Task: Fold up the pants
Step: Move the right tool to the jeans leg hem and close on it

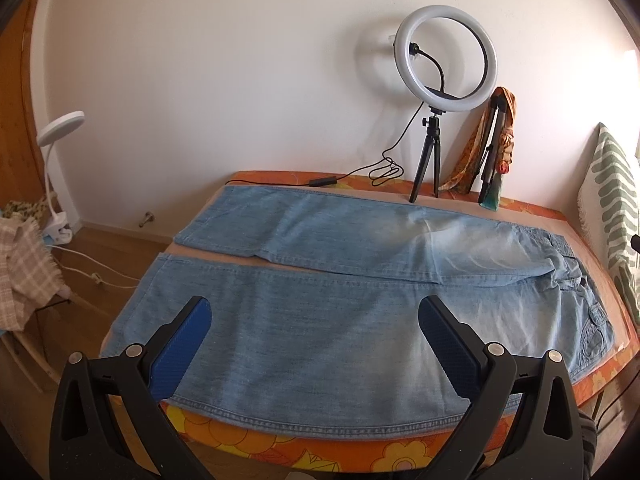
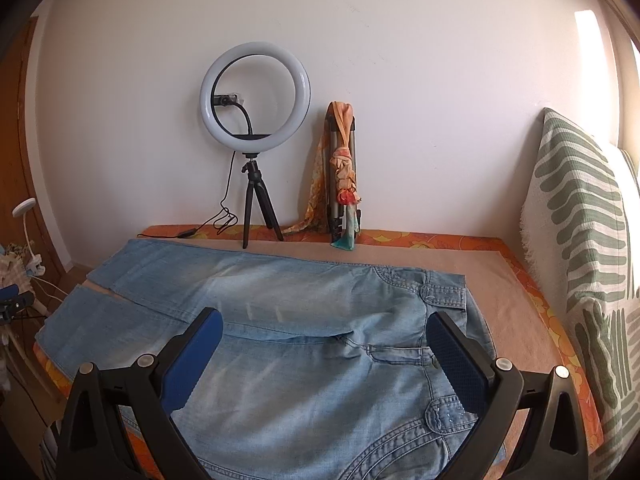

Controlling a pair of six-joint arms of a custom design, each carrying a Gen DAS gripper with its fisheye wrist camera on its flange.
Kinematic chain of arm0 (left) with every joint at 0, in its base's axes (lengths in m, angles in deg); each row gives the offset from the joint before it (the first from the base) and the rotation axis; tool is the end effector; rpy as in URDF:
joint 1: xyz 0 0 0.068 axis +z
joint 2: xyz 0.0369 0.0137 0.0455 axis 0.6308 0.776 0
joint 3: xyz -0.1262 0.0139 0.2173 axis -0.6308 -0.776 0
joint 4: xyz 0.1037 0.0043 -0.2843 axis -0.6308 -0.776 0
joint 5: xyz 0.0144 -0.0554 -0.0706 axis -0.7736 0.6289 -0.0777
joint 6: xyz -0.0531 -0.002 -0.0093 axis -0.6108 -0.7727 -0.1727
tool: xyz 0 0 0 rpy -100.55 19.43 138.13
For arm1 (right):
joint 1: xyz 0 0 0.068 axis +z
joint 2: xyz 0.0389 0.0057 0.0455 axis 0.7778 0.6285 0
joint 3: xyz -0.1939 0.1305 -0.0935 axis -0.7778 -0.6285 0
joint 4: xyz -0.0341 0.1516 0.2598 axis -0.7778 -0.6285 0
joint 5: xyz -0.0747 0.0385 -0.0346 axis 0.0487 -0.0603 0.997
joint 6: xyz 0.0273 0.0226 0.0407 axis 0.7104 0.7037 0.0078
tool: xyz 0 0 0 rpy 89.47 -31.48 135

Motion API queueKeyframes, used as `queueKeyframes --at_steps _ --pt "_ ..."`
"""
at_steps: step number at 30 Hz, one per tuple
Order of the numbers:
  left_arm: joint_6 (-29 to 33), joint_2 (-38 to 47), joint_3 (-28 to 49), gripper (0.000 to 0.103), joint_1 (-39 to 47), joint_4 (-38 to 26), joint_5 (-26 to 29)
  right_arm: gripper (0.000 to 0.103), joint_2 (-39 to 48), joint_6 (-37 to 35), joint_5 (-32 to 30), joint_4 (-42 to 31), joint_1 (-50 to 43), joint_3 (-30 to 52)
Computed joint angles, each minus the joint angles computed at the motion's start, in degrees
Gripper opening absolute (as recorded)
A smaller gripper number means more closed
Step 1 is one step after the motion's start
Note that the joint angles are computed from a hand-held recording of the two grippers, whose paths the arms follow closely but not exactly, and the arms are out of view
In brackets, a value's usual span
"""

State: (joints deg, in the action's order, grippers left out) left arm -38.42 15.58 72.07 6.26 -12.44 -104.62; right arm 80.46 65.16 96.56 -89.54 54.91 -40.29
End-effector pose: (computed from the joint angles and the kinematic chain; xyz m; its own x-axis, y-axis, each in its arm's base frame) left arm 0.2896 -0.1694 0.1889 -0.6027 -0.0373 -0.7971 -0.0067 0.9991 -0.0417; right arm 0.2746 0.0108 0.2432 -0.5637 -0.0001 -0.8260 0.1318 0.9872 -0.0901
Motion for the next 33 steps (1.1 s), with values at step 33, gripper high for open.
queueKeyframes --at_steps 33 --pt "7.9 47.3 51.7 0.102 18.1 -10.0 16.2 0.102 75.3 -14.7 -17.2 -7.0 -4.7 71.7"
